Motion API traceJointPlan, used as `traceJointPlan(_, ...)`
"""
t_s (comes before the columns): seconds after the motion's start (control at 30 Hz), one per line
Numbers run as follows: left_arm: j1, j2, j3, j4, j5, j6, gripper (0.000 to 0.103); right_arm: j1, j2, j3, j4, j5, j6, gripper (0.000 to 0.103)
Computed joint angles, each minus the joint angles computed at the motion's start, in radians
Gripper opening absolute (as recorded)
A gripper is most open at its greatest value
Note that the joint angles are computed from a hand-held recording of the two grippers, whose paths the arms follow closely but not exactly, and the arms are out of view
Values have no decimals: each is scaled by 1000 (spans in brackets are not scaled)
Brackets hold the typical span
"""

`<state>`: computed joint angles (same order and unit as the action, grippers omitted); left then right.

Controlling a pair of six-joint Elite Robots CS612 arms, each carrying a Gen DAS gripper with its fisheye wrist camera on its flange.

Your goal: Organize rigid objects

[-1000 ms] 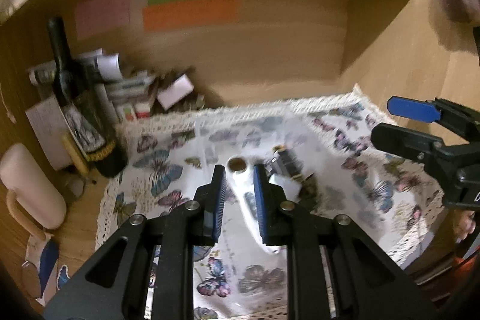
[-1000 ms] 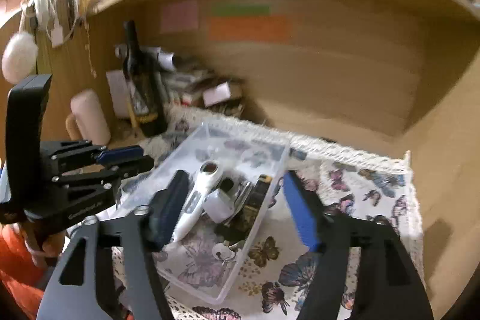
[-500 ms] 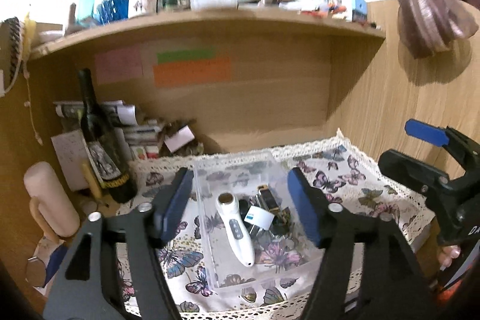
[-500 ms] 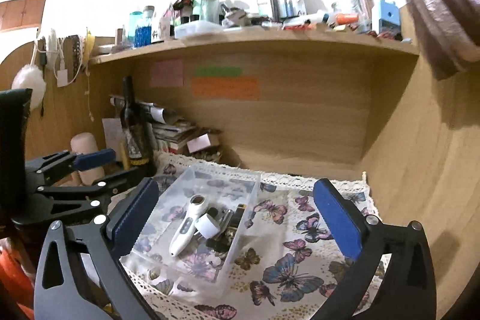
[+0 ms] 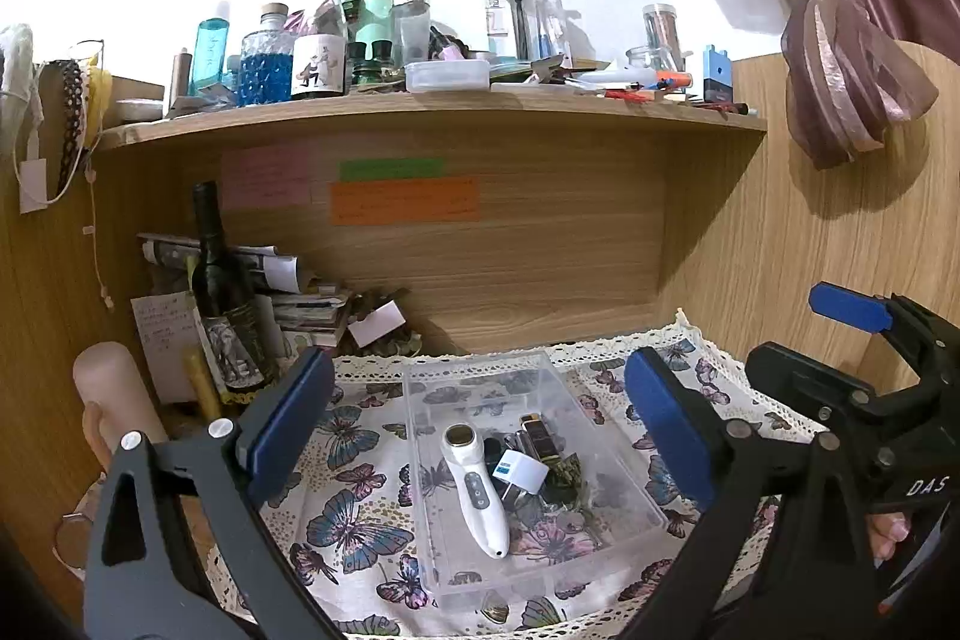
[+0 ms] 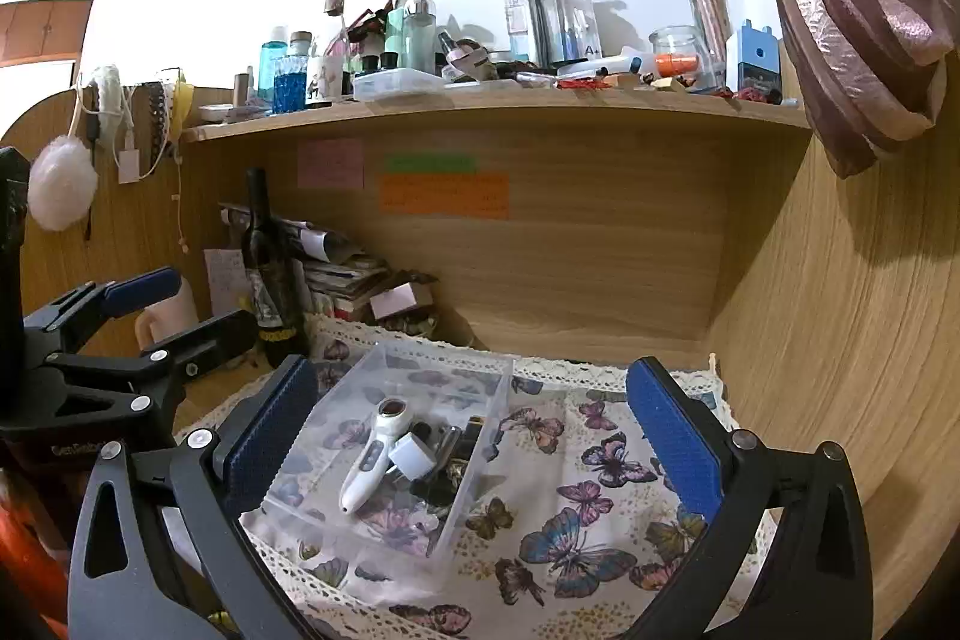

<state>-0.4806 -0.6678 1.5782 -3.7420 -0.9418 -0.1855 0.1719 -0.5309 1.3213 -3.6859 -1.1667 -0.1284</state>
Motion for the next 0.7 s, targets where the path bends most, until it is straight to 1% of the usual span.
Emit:
traceJointPlan(0.3, -1, 2, 1, -13, -1, 6, 100, -1, -1, 1, -5, 2, -1, 103)
traceJointPlan(0.7, -1, 2, 2, -13, -10, 2, 102, 3, -3, 6, -8, -21, 13, 103)
